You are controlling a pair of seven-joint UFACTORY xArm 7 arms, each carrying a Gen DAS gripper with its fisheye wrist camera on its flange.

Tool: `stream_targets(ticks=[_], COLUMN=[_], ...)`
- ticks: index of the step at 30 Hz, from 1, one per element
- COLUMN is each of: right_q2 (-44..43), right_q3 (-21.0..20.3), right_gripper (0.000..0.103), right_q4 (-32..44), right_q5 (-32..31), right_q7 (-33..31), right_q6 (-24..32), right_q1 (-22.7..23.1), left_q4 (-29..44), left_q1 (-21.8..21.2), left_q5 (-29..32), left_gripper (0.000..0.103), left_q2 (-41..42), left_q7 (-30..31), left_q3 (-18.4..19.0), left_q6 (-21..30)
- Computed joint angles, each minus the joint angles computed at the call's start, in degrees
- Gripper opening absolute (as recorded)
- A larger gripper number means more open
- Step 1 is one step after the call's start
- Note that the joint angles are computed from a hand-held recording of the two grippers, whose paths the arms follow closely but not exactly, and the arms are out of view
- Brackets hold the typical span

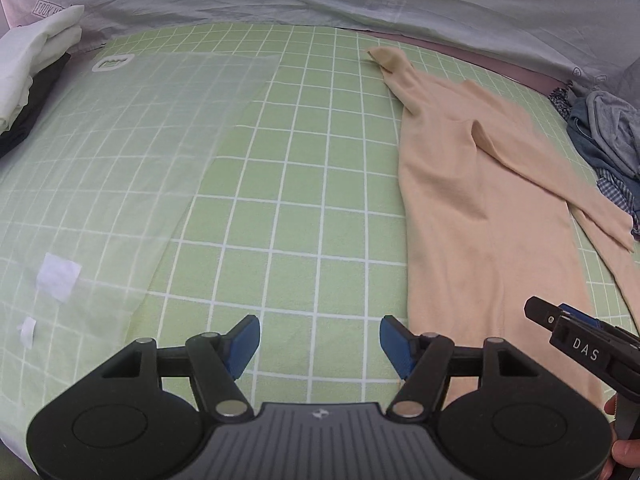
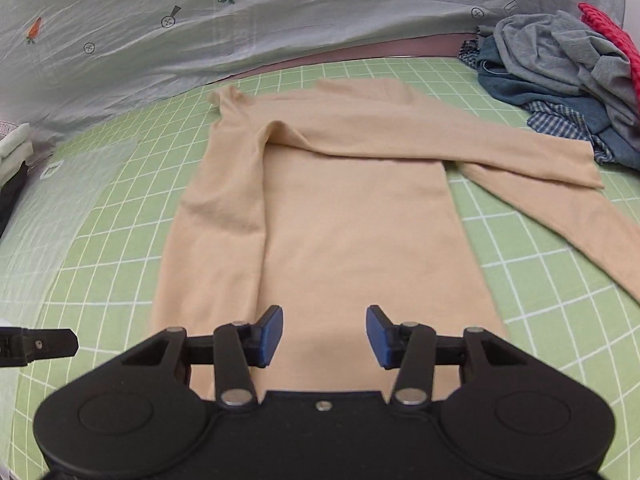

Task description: Fold clothes

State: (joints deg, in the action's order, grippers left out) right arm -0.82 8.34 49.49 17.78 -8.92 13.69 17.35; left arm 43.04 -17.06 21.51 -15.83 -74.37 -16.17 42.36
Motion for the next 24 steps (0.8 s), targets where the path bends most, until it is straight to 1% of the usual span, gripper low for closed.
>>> stream_targets(ticks=[1,4,10,12,14,15,16,17,21,24], right_q2=[-0.97,-2.80,-5.80,-6.58,-7.06,-7.27,-7.60,-7.96,-11.03,-13.73], right_q3=[0.28,0.74,1.69,2.32,3.17,3.54,3.05,2.49,1.34,0.97], right_gripper=[0.036,0.029,0.030,0.031,0.030,0.023,0.008,0.004,0.002,0.002], right_q4=[-1.00,-2.95,-6.18,-7.08,-7.68,-7.92,-8.33,-8.78,-10.82,-11.33], right_q5=[0.62,-0.29,-4.29,-7.25,-11.76,-13.86,-13.57,-12.81,-11.32,-11.24], right_q7=[0.32,3.06,9.65,12.91,17.69,19.98,20.31,20.28,20.43,21.26], right_q6=[0.14,-0.05,-1.03,-0.59,0.70,1.42,1.47,1.39,-0.12,0.96], right_q1=[0.32,1.22,3.09,3.05,2.12,1.73,2.14,2.61,3.60,3.65], left_q4=[-0.88,-3.38,-7.59,-8.77,-9.66,-9.92,-10.23,-10.36,-10.47,-10.18], left_q1=[-0.37,-1.07,-1.38,-1.34,-1.21,-1.12,-1.10,-1.03,-0.91,-1.00], left_q5=[-0.64,-2.46,-5.40,-6.58,-7.60,-7.98,-8.38,-8.62,-9.08,-9.46], left_gripper=[0.067,0.067,0.067,0.067,0.067,0.067,0.067,0.067,0.067,0.067], left_q2=[-0.84,-3.32,-8.05,-9.27,-10.18,-10.38,-10.74,-10.87,-10.94,-10.38], left_q7=[0.70,3.01,7.27,8.33,9.17,9.52,9.96,10.35,11.86,12.87], left_q3=[0.25,0.60,0.41,0.40,0.33,0.23,0.20,0.08,-0.46,-0.68], left_q6=[-0.24,-1.04,-2.02,-2.30,-2.64,-2.87,-3.02,-3.25,-4.20,-4.68])
